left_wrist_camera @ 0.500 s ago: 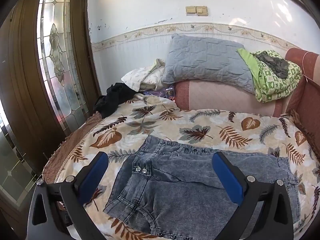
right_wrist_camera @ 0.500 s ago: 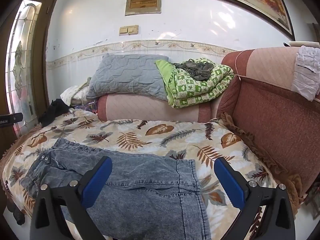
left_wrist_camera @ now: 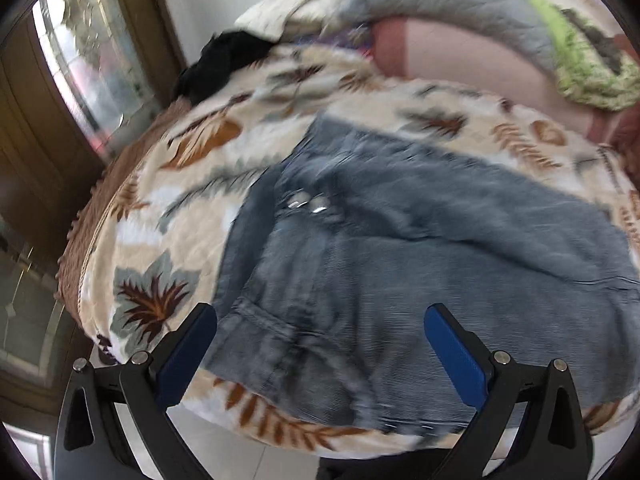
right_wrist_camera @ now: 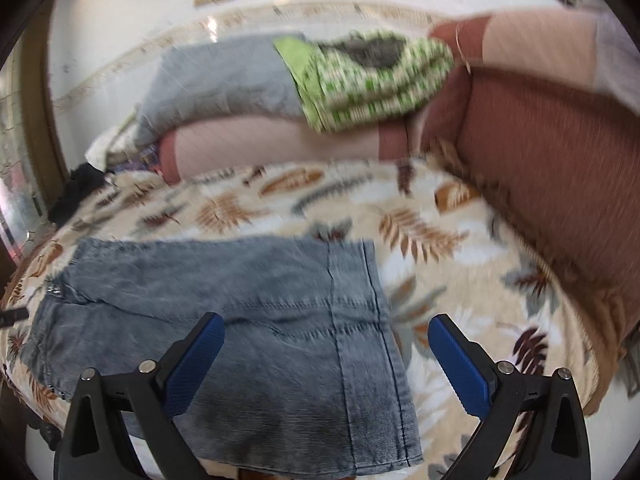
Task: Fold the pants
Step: 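Move both open tools down toward the blue jeans' waistband and leg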
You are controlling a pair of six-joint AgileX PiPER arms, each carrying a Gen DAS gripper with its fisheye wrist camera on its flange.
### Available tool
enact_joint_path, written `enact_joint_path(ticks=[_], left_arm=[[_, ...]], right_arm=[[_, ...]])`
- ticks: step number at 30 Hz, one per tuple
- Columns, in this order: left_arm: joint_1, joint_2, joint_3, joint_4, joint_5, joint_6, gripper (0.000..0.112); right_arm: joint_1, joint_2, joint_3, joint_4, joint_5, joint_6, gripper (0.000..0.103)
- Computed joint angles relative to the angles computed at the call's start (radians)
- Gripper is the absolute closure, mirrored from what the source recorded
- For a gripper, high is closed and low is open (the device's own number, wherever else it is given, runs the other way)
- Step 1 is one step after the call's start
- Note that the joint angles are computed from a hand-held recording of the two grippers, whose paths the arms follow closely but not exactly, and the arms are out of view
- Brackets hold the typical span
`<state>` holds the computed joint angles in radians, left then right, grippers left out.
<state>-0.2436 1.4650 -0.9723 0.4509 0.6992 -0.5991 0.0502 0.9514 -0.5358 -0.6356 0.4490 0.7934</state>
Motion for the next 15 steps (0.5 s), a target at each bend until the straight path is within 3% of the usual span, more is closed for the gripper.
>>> enact_joint_path(ticks=[6, 10, 13, 15], left_arm=[[0.156, 0.175, -0.241, -0.029, 0.042, 0.133, 0.009], [0.212, 0.368, -0.548, -0.041, 0.139, 0.202, 0.009], [0.253, 0.562, -0.848, -0.171, 0.226, 0.326, 0.009], [0.261, 0.698, -1.048, -0.22, 0.299, 0.367, 0.009]], right_arm=[[-0.223, 0.271, -0.093, 0.569, -0.156, -0.57, 0.0], [-0.319, 0.439, -0.224, 0.962, -0.153, -0.95, 0.0], [-0.363, 0.557, -0.343, 1.053, -0.112, -1.047, 0.0], [-0.39, 0.625, -0.421, 1.029, -0.081, -1.035, 0.001]])
